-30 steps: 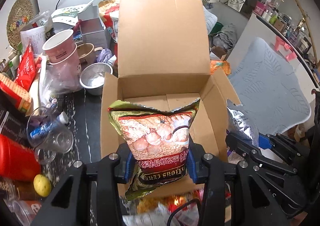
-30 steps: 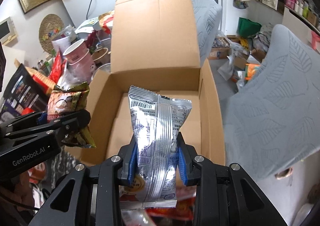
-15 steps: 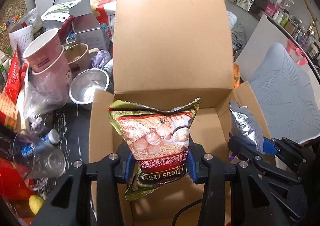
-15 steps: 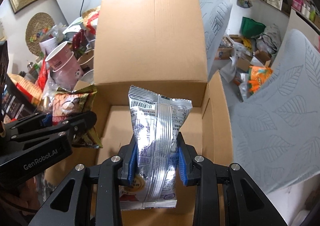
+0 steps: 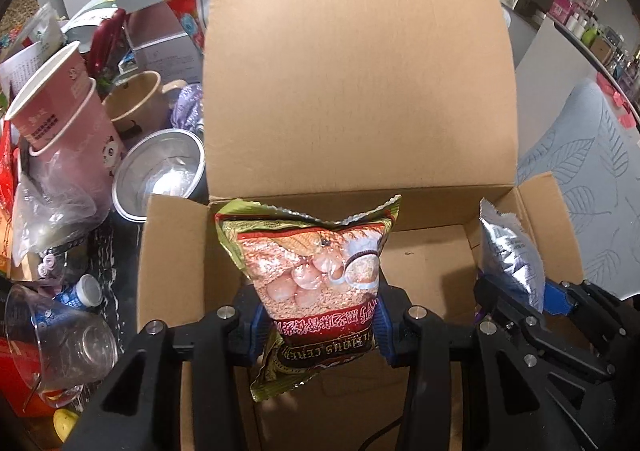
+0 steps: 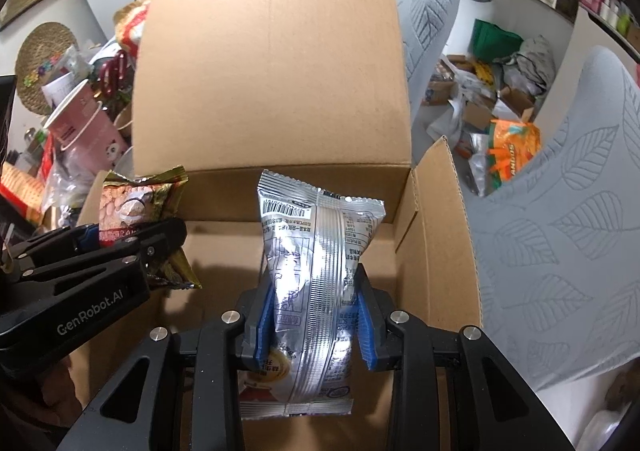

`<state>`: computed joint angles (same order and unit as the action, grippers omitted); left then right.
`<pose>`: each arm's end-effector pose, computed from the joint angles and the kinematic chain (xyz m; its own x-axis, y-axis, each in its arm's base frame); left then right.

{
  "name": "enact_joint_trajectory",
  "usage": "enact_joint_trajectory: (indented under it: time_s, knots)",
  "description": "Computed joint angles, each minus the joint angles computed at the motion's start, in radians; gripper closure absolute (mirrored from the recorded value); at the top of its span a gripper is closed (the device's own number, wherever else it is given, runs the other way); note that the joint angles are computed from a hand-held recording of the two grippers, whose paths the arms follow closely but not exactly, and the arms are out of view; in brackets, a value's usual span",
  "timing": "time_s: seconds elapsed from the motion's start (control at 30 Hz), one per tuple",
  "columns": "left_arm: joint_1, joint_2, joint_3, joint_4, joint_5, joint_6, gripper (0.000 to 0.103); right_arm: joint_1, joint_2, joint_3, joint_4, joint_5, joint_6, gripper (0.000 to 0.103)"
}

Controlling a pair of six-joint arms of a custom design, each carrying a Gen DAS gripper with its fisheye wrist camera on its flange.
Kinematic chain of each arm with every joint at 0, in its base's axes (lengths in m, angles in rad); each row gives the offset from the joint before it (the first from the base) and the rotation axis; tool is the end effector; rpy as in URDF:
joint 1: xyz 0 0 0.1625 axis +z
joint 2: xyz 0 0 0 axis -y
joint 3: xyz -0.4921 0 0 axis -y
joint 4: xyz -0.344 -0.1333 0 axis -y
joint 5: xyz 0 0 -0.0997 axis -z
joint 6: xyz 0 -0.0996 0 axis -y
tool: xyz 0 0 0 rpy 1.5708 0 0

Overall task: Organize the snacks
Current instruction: 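Lower both bags into the box and open both tools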

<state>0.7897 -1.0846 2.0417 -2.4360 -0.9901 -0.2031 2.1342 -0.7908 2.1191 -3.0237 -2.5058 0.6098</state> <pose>-0.2324 -0.5014 0.2243 -0.6882 0.4689 -0.5536 0.5741 0.8186 -0.0203 0.3307 -0.4239 0.1321 -0.7588 0.2898 0.5833 -0.1163 0.8209 -0.5591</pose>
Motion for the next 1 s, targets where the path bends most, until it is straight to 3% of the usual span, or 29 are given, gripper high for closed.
enact_joint_trajectory:
  time_s: [0.17, 0.23, 0.27, 0.7, 1.0]
  knots:
    - [0.013, 0.022, -0.030, 0.073, 0.005, -0.037, 0.054, -0.002, 0.003, -0.014, 0.020, -0.008, -0.015, 0.067]
    - [0.012, 0.022, -0.033, 0.087, 0.006, -0.048, 0.033, -0.001, 0.006, -0.018, 0.023, -0.005, -0.015, 0.063]
    - [0.009, 0.020, -0.029, 0.080, 0.011, -0.048, 0.032, 0.003, 0.005, -0.021, 0.038, -0.015, -0.005, 0.061]
    - [-0.047, -0.057, -0.006, 0.114, 0.036, -0.072, 0.031, 0.069, -0.029, -0.033, 0.182, -0.080, 0.105, 0.054]
    - [-0.134, -0.163, -0.002, 0.163, 0.066, -0.100, 0.031, 0.162, -0.067, -0.061, 0.325, -0.136, 0.226, 0.054]
